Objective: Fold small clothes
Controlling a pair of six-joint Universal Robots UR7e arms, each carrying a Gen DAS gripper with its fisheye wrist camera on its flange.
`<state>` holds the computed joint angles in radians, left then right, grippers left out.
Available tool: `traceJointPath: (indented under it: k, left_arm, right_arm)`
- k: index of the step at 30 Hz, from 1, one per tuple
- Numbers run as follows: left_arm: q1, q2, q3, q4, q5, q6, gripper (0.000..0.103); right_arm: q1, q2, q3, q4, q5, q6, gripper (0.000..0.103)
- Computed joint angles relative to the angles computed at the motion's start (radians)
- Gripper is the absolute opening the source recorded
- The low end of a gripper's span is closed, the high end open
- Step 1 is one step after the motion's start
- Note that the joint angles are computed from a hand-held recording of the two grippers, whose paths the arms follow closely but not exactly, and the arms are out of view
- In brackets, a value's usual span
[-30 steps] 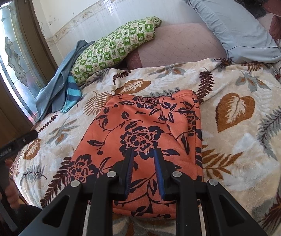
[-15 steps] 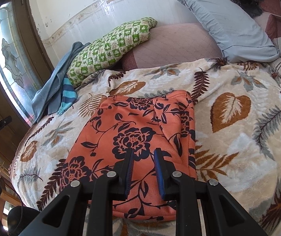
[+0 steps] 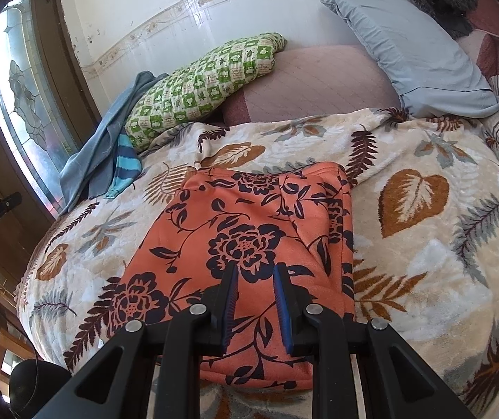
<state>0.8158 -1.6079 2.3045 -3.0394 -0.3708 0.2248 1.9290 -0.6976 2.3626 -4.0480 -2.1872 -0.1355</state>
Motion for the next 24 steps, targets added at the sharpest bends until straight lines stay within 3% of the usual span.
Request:
traceJointPath:
  k: [6, 9, 13, 17, 24]
  left_arm:
    - [0.036, 0.002, -0.024, 0.063, -0.047, -0.04, 0.103]
    - [0.082, 0.028, -0.061, 0.152, -0.001, -0.129, 0.103]
    - [0.088, 0.048, -0.053, 0.036, 0.029, -0.09, 0.103]
    - [0.071, 0.044, -0.041, 0.023, 0.006, -0.099, 0.103]
    - [0.025, 0.042, -0.021, 0.061, 0.002, -0.098, 0.103]
  right_arm:
    - [-0.01, -0.025, 0.008, 0.005, -0.021, 0.012, 0.024]
    - [-0.034, -0.061, 0.007, -0.008, -0.079, 0.003, 0.024]
    - [-0.091, -0.128, 0.049, -0.051, -0.07, 0.048, 0.024]
    - [-0.128, -0.156, 0.067, 0.001, -0.006, 0.113, 0.024]
    - [-0.023, -0.04, 0.004, -0.055, -0.062, -0.089, 0.024]
